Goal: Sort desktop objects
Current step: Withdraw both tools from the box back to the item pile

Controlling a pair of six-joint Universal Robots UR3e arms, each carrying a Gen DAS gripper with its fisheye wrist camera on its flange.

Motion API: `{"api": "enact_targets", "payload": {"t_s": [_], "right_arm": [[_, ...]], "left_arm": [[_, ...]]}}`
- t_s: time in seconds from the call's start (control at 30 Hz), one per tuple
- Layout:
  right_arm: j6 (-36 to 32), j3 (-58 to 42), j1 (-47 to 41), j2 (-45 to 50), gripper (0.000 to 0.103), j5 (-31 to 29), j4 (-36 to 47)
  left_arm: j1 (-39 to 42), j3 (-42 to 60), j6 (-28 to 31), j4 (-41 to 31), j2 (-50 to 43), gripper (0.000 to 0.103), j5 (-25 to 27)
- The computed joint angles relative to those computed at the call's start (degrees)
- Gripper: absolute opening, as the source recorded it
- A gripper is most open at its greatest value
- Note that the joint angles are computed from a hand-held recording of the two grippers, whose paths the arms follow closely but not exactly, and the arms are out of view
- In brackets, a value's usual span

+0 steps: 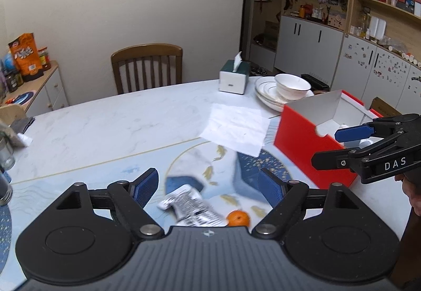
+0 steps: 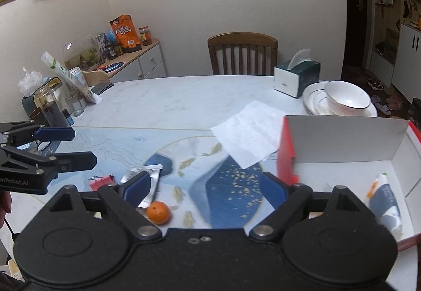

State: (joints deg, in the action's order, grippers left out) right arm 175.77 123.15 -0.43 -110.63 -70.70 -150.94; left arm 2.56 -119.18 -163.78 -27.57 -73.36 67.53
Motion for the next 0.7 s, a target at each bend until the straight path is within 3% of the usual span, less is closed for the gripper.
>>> {"api": "enact_targets", "payload": {"t_s": [0.23,0.37,0.7], "right_arm": [[5.6,-4.7,10.2,9.7,0.090,-7.1,-5.6],[7.7,-8.4,15.0,15.0,0.090,-10.3,-6.9],[10.7,-17.7,22.5,26.7,0.090,-15.6,-7.5]], "left_arm": [[10.6,-4.6,5.8,-5.9,6.2,0.088,-7.6],[17.2,-6.4,10.1,-10.1,9.1,0.103,-12.2],[29.4,-8.5,22.6,-22.3,12.0,0.103,-19.1]]}}
